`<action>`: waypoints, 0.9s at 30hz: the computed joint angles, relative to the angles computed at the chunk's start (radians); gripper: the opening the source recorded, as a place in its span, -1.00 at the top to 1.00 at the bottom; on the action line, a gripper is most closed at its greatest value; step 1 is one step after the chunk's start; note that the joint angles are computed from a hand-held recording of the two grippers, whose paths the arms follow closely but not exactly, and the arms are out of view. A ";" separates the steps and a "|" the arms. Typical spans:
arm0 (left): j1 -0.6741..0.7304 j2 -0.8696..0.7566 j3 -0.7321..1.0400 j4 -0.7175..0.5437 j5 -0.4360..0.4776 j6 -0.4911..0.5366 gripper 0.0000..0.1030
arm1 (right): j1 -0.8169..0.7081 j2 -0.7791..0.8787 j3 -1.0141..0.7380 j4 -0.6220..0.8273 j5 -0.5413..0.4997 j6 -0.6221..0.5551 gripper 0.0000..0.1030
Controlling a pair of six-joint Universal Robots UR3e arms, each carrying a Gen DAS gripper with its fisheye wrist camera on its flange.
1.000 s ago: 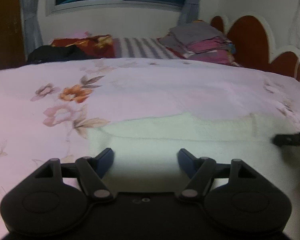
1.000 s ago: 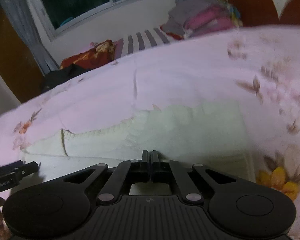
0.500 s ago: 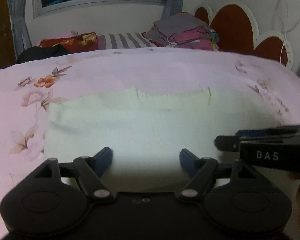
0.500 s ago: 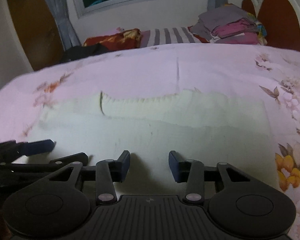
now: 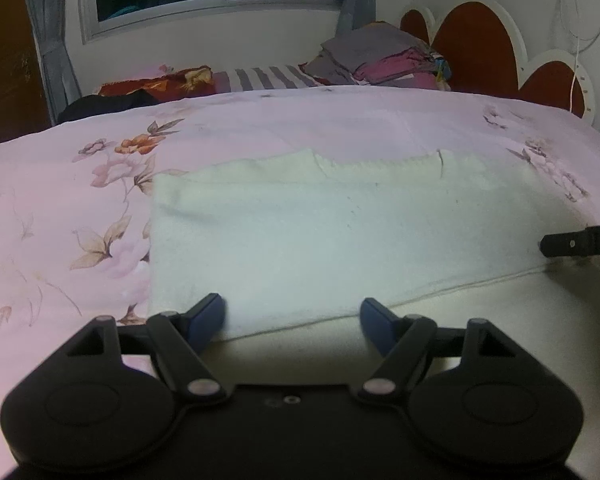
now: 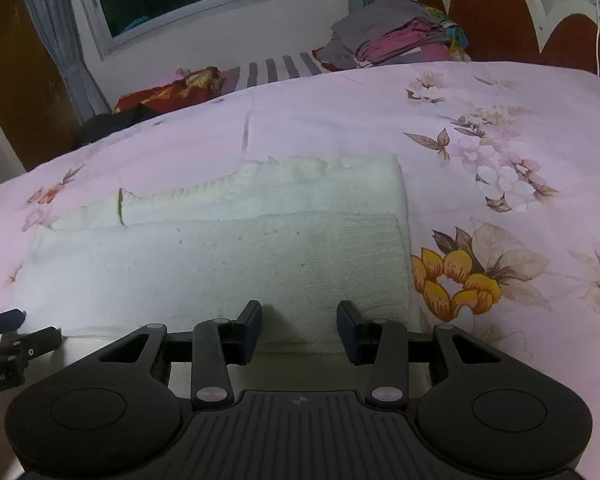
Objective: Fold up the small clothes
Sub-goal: 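Press and straighten the folded sweater edges with both open grippers, then grasp the long side edge of the folded cream sweater with the right gripper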
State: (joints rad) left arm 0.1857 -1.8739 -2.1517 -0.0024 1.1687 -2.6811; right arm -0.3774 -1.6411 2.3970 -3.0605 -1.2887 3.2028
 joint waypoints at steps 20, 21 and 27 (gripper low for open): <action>0.115 0.055 -0.038 -0.120 -0.118 0.113 -0.46 | -0.020 -0.003 -0.020 0.013 -0.066 0.087 0.19; 0.121 0.059 -0.034 -0.138 -0.125 0.120 -0.46 | -0.015 -0.007 -0.025 0.023 -0.071 0.089 0.19; 0.140 0.062 -0.028 -0.178 -0.150 0.164 -0.46 | -0.003 -0.045 0.016 0.008 -0.079 0.105 0.19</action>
State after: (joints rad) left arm 0.3259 -1.8117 -2.1801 -0.1801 1.0188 -2.5169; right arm -0.3807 -1.6862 2.4129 -3.0521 -1.3681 3.3076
